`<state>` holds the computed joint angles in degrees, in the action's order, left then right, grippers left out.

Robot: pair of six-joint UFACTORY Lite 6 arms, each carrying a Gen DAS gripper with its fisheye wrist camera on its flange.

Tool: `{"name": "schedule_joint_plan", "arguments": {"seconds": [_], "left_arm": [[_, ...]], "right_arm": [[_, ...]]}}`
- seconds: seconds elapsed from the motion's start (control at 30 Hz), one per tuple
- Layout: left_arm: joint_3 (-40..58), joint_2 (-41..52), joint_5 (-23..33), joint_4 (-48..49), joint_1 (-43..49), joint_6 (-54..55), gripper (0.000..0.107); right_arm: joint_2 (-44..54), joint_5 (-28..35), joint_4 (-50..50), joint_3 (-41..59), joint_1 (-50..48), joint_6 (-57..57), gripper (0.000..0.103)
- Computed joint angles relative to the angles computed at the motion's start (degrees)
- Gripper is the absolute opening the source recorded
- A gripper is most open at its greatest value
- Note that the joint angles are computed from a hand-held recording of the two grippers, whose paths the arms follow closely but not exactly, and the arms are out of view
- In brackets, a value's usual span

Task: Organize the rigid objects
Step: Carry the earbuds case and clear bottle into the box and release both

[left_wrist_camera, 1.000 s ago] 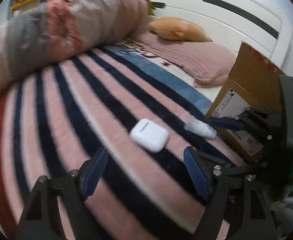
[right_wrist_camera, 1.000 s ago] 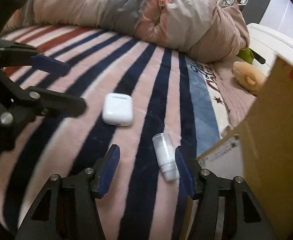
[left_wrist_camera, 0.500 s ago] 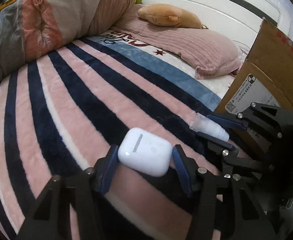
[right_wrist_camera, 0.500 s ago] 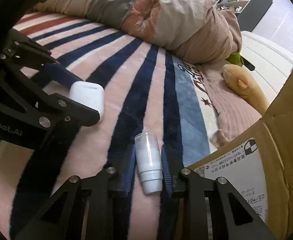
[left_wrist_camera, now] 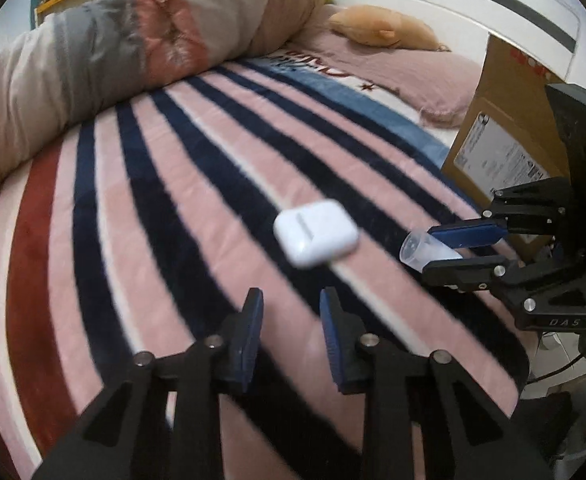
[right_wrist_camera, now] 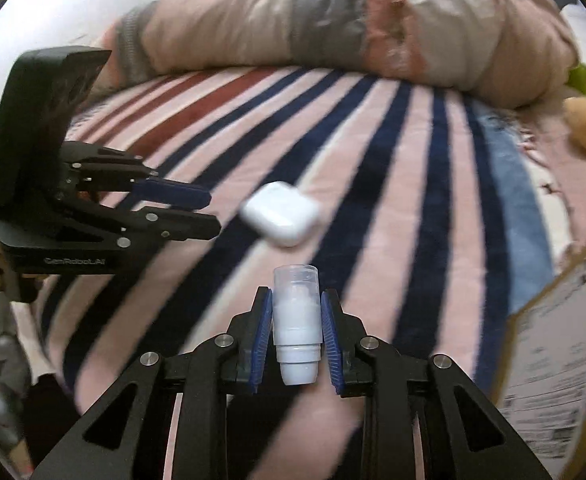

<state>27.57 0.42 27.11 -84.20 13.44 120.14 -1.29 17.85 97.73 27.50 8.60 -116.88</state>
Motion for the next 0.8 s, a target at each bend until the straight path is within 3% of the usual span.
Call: {"name": "schedule_joint_plan", "arguments": {"seconds": [0.03, 0.1, 0.13, 0.2, 0.33, 0.53, 0.6, 0.73, 0.8], "left_arm": [[-0.21, 0.10, -0.51, -0.75, -0.11, 0.40, 0.033], [0.01, 1.14, -0.89, -5.09, -0.94, 2.86, 0.056], [0.30, 1.82, 0.17, -5.97, -0.93, 3.42, 0.058], [1.87, 4.62, 2.02, -8.47, -2.11, 4.74, 0.059], [6.43, 10.94, -1.50, -18.60, -9.59, 7.79, 0.059], [9.88, 15.77, -0.99, -28.28, -13.67, 10.03, 0.061], [10.12, 15.93, -3.19, -33.64, -15.20, 13.81, 0.053], [8.68, 13.92, -3.11, -33.49, -14.64, 14.72, 0.053], [7.03, 10.56, -2.69, -29.16, -12.53, 11.56, 0.053]], "right_arm": [[0.23, -0.75, 1.22, -0.08, 0.99, -0.63, 0.021], [0.60, -2.62, 7.25, -0.40, 2.65, -5.74, 0.021], [0.37, -3.53, 10.73, -0.84, 3.23, -8.76, 0.021], [0.83, -3.85, 12.23, -0.74, 3.23, -10.17, 0.021], [3.98, -3.22, 13.98, 0.33, 1.73, -12.65, 0.021], [6.15, -1.86, 20.12, 0.65, 0.63, -19.25, 0.021], [6.37, -2.36, 24.70, 0.54, 1.65, -23.11, 0.020], [4.86, -3.38, 33.82, -0.46, 3.48, -30.68, 0.020], [2.28, -4.11, 32.04, -1.60, 4.40, -28.38, 0.020]]}}
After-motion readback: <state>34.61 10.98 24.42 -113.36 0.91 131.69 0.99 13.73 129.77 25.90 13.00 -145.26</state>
